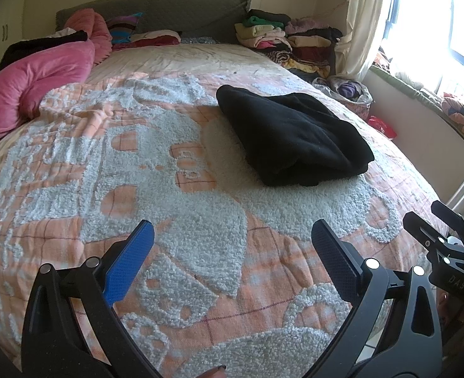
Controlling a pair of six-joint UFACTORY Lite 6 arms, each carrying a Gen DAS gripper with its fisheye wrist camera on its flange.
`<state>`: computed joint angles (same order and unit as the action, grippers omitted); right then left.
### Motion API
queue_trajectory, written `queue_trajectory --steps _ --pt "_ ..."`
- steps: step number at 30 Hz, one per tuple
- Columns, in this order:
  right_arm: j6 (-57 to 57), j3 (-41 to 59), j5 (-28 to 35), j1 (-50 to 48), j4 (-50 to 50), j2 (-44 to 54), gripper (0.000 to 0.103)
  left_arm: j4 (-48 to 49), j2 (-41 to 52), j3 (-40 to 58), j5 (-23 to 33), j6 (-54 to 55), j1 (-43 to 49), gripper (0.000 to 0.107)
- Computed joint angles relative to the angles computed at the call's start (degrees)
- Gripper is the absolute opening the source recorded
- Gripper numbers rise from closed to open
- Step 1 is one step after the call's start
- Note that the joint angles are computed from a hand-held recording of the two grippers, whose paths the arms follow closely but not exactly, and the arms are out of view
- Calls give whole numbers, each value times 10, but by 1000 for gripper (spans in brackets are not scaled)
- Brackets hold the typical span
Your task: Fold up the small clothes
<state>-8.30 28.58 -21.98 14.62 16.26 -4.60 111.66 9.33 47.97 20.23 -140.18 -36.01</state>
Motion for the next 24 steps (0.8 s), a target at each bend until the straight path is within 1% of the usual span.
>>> queue_trajectory --steps 3,8,11,13,14,15,16,17,18,20,21,22,23,24 --pt "-32 2 2 8 40 -1 99 7 2 0 0 -8 -2 94" --pt "-26 -1 -4 6 38 1 99 29 7 1 -15 -29 2 94" --pt "-40 -14 -7 -1 56 -12 99 10 18 12 -23 -13 5 94" --pt "-21 -32 -10 -33 36 -34 99 71 9 5 -55 -75 33 94" --pt "18 -40 2 -69 -2 -46 99 85 -3 3 -82 -90 59 94" --pt "72 -43 16 -109 -61 -52 99 76 -12 3 -99 -80 83 94" --pt "124 -47 29 -169 -118 -56 99 48 -30 1 -122 -47 130 94" --pt "153 -44 32 -229 -151 -45 99 -3 -49 -2 -133 11 181 94" --pt "157 -39 35 -288 -165 -33 99 -58 -63 -3 -138 71 222 94" --pt "131 -1 34 -408 -139 29 99 -136 -72 9 -161 191 330 94" --pt "90 26 32 -468 -114 67 99 -169 -60 27 -152 251 390 94" --pt "55 65 13 -528 -65 126 99 -206 -47 46 -153 311 447 94" --pt "-2 105 19 -584 -40 169 99 -241 -16 79 -154 371 507 94" --pt "-52 147 18 -628 6 214 99 -281 26 120 -145 430 556 94"
